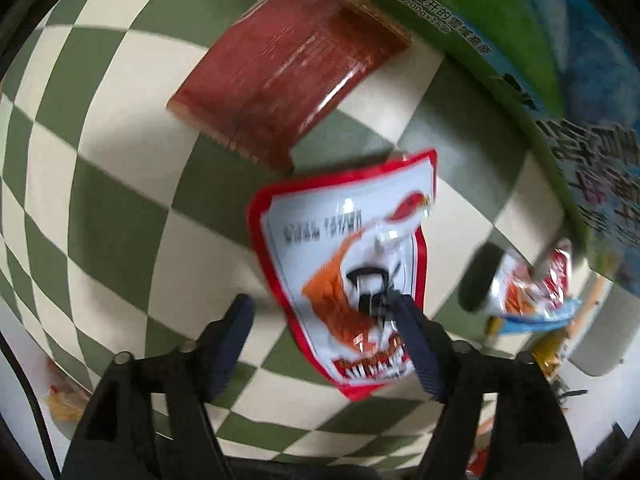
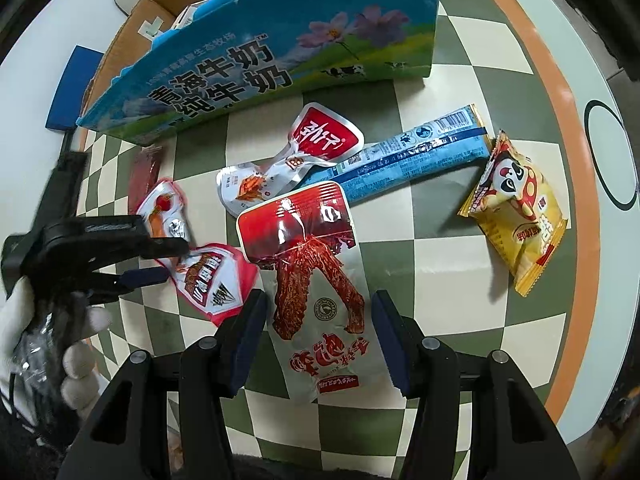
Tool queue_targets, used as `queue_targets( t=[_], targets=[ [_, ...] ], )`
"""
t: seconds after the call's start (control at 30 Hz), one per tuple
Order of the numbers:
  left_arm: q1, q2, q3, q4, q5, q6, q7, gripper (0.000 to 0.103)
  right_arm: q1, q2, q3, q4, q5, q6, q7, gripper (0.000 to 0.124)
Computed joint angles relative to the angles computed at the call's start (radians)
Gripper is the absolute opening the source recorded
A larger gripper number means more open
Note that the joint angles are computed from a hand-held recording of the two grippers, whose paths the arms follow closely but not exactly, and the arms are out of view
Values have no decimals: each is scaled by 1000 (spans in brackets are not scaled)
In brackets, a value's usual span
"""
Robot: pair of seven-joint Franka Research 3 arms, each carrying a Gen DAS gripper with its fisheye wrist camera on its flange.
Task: Organize snacks
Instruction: 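Lift the chicken packet with left tool while right holds the red-topped spicy packet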
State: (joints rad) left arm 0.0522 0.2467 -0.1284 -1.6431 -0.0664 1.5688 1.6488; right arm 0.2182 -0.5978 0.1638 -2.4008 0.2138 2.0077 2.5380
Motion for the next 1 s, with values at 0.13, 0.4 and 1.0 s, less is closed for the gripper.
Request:
queue_targets(
  t=[0.13, 0.4, 1.0],
  targets=[
    [-29, 4, -14, 5, 48, 24, 6, 74, -3, 9, -3, 4, -3, 4, -2, 57],
    [-75, -55, -30, -84, 75, 105, -28, 66, -7, 17, 0, 8, -12, -8, 15, 57],
    [-108, -224, -6, -265, -39, 87, 131, 68, -13, -2, -5, -12, -13, -8, 20, 57]
  ],
)
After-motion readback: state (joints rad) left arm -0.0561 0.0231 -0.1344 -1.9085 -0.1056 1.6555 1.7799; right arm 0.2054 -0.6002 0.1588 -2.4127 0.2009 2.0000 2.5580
